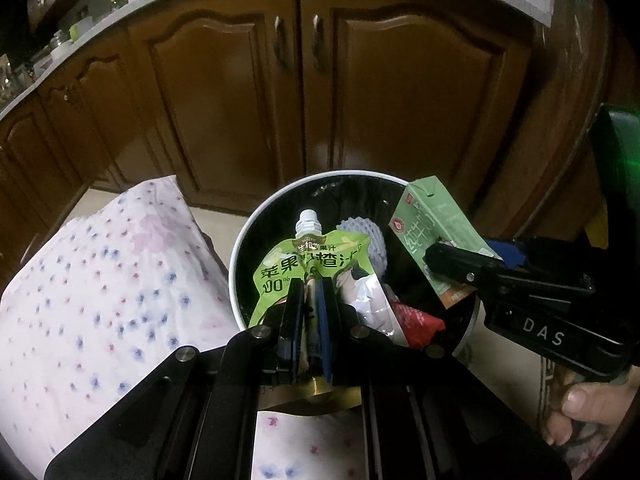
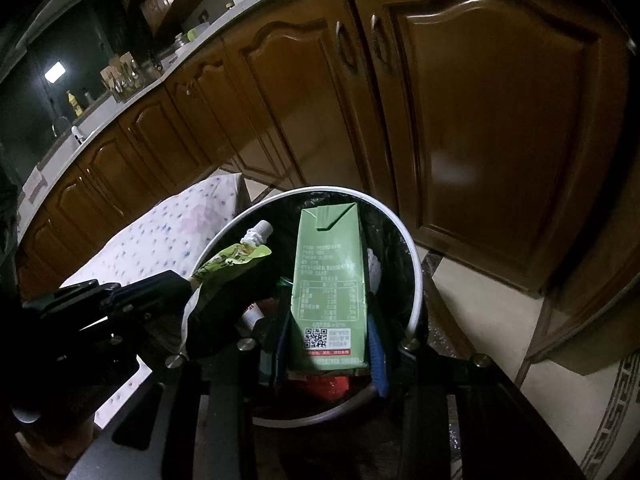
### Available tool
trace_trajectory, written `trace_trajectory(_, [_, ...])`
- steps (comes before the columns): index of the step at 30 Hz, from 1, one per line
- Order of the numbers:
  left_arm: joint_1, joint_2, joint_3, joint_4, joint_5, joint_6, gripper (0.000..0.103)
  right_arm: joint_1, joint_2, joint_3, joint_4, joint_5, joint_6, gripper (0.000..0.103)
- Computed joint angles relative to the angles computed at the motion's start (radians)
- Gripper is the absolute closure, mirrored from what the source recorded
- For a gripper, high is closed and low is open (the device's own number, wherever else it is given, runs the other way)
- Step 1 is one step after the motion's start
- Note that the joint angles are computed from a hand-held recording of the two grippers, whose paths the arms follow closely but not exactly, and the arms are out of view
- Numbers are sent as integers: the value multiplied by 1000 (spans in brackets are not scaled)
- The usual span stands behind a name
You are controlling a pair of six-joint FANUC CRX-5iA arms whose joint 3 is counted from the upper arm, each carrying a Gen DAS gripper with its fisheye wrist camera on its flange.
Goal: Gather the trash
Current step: 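Lower the pouch and carton into the bin and open both tools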
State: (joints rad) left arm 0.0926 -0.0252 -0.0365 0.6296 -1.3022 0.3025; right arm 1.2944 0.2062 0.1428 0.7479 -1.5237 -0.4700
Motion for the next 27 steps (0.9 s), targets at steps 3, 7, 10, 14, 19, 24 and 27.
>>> trace_trajectory(3, [-5,6,6,-13,-3,5,96,-5,0,0,-9,4,6,70])
trace_trajectory(7, [-10,10,12,-27,-7,11,96,-10,3,5,-20,10,17,70])
trace_trajectory(10, [-17,15,16,-39,-6,18,96,-15,5,9,-30,12,28,70])
trace_trajectory(14, [-24,24,24,-51,-9,28,96,-21,7,13,-42,16,37,70])
trace_trajectory(19, [-32,31,32,-65,-3,44,96,-25,5,11,-52,22,43,70])
trace_trajectory(24, [-35,29,29,-68,4,40,96,-28,7,15,-57,20,49,70])
trace_trajectory(27, [-35,26,28,-70,4,39,96,-31,9,16,-61,19,47,70])
